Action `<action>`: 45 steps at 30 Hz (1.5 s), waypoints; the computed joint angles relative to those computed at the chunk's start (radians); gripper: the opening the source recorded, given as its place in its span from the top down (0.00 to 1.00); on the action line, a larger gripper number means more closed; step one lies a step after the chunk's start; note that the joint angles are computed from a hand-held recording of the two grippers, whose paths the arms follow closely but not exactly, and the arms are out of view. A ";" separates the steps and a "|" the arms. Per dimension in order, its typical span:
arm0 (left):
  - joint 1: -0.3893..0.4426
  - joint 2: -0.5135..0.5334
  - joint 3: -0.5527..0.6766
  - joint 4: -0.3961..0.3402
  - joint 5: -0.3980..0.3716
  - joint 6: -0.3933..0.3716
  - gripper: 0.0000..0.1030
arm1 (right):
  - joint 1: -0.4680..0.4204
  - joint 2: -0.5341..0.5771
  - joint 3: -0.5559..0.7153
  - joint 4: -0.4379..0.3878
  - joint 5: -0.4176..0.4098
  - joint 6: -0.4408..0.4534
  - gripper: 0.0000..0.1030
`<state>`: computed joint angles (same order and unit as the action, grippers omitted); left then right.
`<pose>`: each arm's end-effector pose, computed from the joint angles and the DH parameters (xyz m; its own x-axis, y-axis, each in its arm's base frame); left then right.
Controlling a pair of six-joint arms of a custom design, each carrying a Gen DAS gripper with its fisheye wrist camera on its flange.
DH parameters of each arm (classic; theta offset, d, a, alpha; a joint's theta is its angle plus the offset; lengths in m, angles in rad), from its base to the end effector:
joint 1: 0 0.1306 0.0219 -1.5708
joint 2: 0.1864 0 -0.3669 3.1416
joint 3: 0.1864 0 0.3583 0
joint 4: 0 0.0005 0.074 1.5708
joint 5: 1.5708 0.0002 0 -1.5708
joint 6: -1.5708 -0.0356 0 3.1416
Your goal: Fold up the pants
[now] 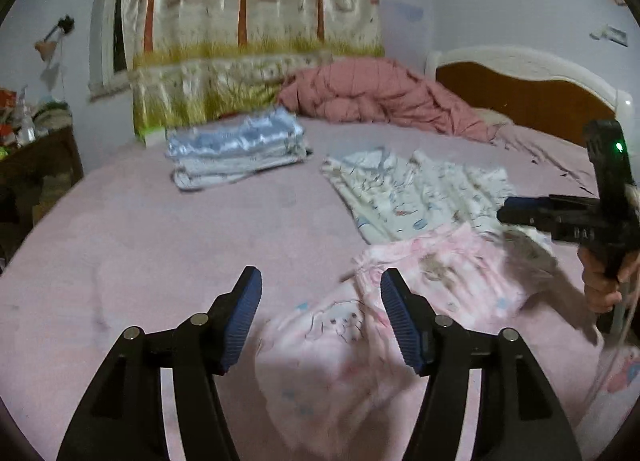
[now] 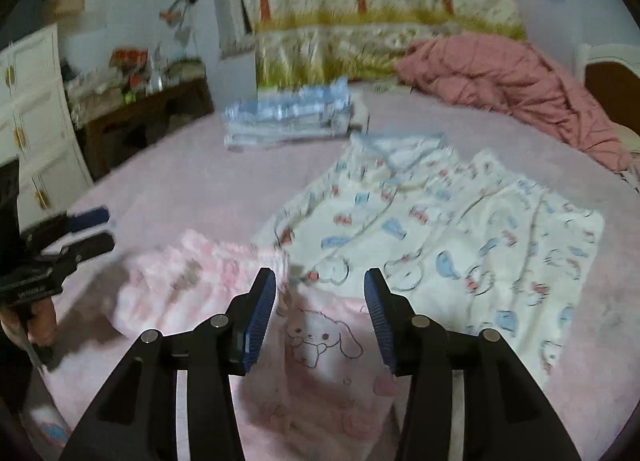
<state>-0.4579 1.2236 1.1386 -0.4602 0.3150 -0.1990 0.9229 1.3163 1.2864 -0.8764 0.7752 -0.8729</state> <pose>0.3647 -0.1926 0.4062 -0.3259 0.3702 -0.8699 0.7369 0.6759 0.0115 0.2715 0.3165 0.4075 -0.5421 0.1906 -0.8184 0.1654 0.9791 0.1184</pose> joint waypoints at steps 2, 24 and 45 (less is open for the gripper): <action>0.001 -0.040 -0.029 -0.020 0.028 -0.029 0.52 | 0.042 -0.025 -0.010 0.015 0.055 -0.024 0.52; -0.081 -0.052 -0.137 -0.061 -0.054 -0.073 0.66 | 0.170 0.093 0.001 -0.174 -0.011 -0.265 0.59; -0.041 -0.108 -0.186 0.004 -0.129 0.032 0.97 | 0.214 0.195 0.135 -0.537 0.213 -0.548 0.98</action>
<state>-0.4987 1.1157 0.9528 -0.4567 0.1856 -0.1672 1.1368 1.5116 1.4214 -1.4129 0.9884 -1.4206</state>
